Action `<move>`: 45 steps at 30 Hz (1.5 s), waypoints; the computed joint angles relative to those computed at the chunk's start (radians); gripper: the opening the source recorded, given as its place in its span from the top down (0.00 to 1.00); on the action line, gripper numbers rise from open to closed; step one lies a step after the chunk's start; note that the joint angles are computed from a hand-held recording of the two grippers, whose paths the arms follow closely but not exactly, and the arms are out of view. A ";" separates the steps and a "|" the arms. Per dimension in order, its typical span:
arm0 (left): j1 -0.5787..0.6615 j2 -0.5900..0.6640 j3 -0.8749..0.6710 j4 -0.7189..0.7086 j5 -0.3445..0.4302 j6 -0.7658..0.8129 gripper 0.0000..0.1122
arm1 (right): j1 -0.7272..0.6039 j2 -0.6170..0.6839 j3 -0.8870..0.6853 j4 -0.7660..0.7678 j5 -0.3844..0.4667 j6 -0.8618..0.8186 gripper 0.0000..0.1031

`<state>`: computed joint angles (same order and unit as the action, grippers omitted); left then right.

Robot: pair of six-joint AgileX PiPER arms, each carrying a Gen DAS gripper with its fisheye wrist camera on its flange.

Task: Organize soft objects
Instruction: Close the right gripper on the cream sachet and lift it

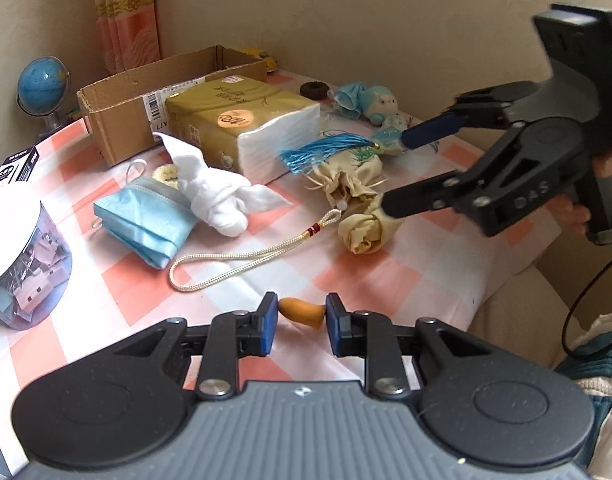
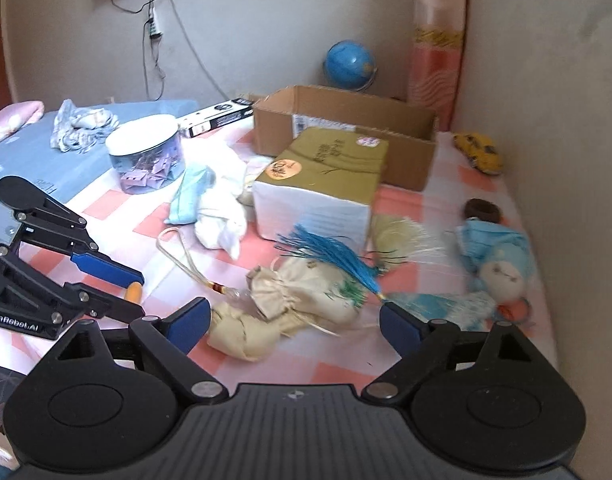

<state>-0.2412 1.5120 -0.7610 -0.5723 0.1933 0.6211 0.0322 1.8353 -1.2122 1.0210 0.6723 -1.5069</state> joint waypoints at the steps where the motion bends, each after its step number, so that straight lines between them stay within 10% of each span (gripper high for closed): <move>1: 0.002 -0.002 0.000 -0.012 0.002 0.010 0.79 | 0.007 0.019 -0.027 -0.026 0.012 0.031 0.08; 27: 0.059 0.042 -0.040 -0.271 0.067 0.294 0.79 | 0.093 0.201 -0.259 -0.245 0.012 0.302 0.19; 45: 0.005 -0.041 -0.043 0.280 0.082 -0.288 0.79 | 0.056 0.034 -0.179 -0.163 0.084 0.255 0.23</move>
<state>-0.2364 1.4713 -0.8043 -0.2923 0.2754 0.3334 0.0879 1.8691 -1.3909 0.8584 0.7567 -1.2516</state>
